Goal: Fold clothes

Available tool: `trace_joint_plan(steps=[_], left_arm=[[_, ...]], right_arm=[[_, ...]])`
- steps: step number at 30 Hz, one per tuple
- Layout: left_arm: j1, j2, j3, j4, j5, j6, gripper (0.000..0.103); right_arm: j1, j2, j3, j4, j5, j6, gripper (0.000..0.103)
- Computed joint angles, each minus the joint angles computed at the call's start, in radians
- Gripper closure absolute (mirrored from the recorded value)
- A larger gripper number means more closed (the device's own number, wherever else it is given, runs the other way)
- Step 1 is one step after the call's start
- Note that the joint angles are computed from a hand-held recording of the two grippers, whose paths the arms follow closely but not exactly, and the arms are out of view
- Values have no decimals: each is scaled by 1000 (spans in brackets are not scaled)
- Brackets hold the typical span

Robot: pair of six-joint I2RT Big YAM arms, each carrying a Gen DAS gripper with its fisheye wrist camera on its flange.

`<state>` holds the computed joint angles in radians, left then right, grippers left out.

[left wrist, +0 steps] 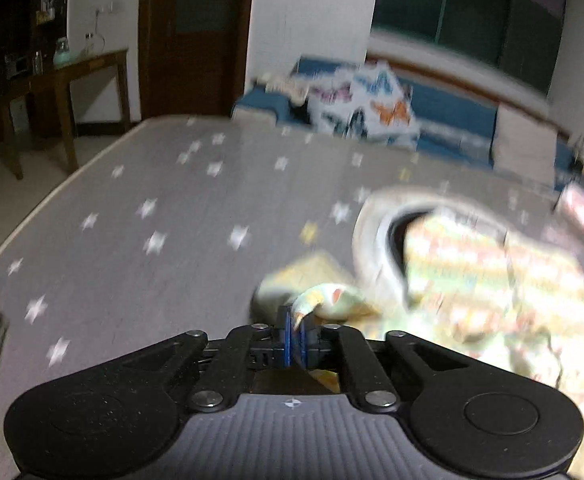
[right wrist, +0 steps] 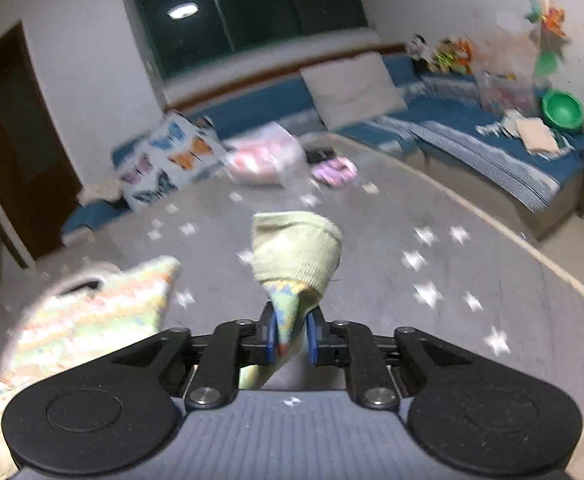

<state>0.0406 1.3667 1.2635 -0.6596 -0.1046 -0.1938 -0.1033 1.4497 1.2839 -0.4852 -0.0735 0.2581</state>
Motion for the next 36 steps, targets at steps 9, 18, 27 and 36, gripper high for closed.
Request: trace_joint_plan(steps=[9, 18, 27, 36], left_arm=[[-34, -42, -56, 21, -134, 85, 43], [-83, 23, -23, 106, -134, 260, 41], [-86, 72, -48, 147, -156, 323, 74], [29, 59, -50, 186, -222, -22, 87]], right_arm=[[14, -12, 0, -25, 102, -25, 50], [111, 19, 34, -27, -2, -117, 32], [165, 53, 53, -51, -44, -126, 30], [197, 88, 75, -86, -47, -152, 26]])
